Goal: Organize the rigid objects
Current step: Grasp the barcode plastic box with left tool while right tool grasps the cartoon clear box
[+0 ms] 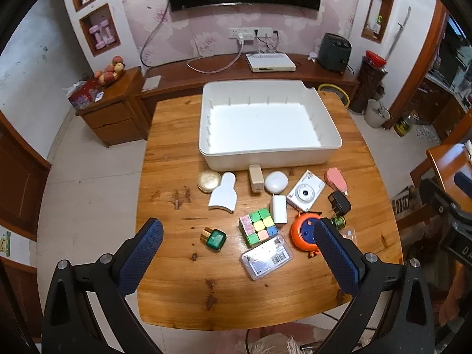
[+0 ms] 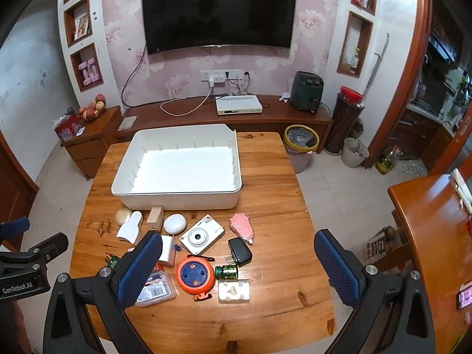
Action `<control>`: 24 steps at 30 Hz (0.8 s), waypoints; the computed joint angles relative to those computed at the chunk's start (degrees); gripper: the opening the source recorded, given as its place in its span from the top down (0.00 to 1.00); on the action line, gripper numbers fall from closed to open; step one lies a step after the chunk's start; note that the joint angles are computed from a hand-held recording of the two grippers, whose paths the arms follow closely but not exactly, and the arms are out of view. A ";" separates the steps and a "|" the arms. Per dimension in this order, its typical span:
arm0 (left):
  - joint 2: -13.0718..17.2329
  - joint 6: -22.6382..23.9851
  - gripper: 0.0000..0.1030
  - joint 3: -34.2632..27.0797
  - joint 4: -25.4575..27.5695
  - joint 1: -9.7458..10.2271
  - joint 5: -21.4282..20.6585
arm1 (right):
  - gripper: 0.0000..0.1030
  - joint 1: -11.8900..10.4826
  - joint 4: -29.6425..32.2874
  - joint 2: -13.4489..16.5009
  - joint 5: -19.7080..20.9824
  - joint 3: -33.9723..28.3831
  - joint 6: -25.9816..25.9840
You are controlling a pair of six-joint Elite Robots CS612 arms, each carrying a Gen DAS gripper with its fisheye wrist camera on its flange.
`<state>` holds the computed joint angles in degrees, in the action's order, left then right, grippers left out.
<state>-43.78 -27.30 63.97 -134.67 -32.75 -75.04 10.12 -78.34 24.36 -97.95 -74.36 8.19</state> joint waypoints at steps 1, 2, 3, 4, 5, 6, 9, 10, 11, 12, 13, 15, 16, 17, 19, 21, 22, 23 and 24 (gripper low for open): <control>0.28 0.14 0.01 -0.36 0.81 0.06 -0.27 | 0.00 -0.08 -0.46 0.23 0.20 -0.04 -0.57; 0.60 0.32 0.01 -0.73 1.68 0.14 -0.84 | 0.00 -0.20 -0.89 0.49 0.52 -0.10 -1.24; 1.00 0.58 0.01 -1.18 2.77 0.30 -2.07 | 0.00 -0.33 -1.19 0.73 0.85 -0.09 -1.95; 1.38 0.84 0.01 -1.72 3.87 0.53 -3.28 | 0.00 -0.45 -1.48 0.95 1.29 -0.12 -2.51; 1.86 0.74 0.01 -2.24 5.38 0.73 -4.45 | 0.00 -0.62 -1.71 1.27 1.79 -0.19 -3.22; 2.16 0.54 0.01 -2.47 6.35 0.82 -5.04 | 0.00 -0.76 -1.75 1.51 2.14 -0.28 -3.61; 2.89 1.10 0.01 -2.40 7.67 1.11 -6.62 | 0.00 -1.45 -2.35 2.65 4.10 -0.86 -4.62; 3.05 1.48 0.01 -2.11 7.31 1.20 -7.09 | 0.00 -1.74 -2.57 3.17 5.11 -1.15 -5.25; 3.13 1.98 0.01 -1.68 6.71 1.31 -7.77 | 0.00 -1.91 -2.83 3.55 5.99 -1.36 -5.85; 3.34 2.48 0.01 -1.41 6.43 1.45 -8.66 | 0.00 -2.17 -3.10 4.23 6.97 -1.77 -7.12; 3.48 3.14 0.01 -1.07 5.79 1.58 -9.64 | 0.00 -2.27 -3.12 4.58 7.32 -1.93 -8.10; 3.90 5.67 0.01 -0.38 4.54 1.77 -11.09 | 0.01 -2.60 -3.31 5.83 9.07 -2.68 -11.91; 4.21 7.09 0.01 -0.32 4.14 1.76 -11.18 | 0.01 -2.79 -3.10 6.36 10.05 -2.99 -13.66; 4.47 8.85 0.01 -0.12 3.67 1.71 -11.23 | 0.01 -3.00 -2.73 6.84 11.13 -3.24 -15.42; 5.21 12.09 0.01 -0.04 3.26 1.56 -10.74 | 0.03 -3.35 -1.83 7.84 13.13 -3.87 -18.56; 6.37 14.18 0.01 -0.86 4.31 1.64 -11.22 | 0.05 -3.67 -0.54 8.43 14.78 -4.06 -21.24; 6.83 14.88 0.01 -1.10 4.36 1.76 -11.94 | 0.05 -3.77 -0.10 8.69 15.37 -4.07 -22.33; 7.38 15.48 0.01 -1.55 4.69 1.85 -12.58 | 0.05 -3.93 0.52 9.21 16.21 -4.27 -23.83; 7.82 16.19 0.01 -1.80 4.59 1.97 -13.42 | 0.05 -4.04 0.97 9.47 16.70 -4.25 -24.91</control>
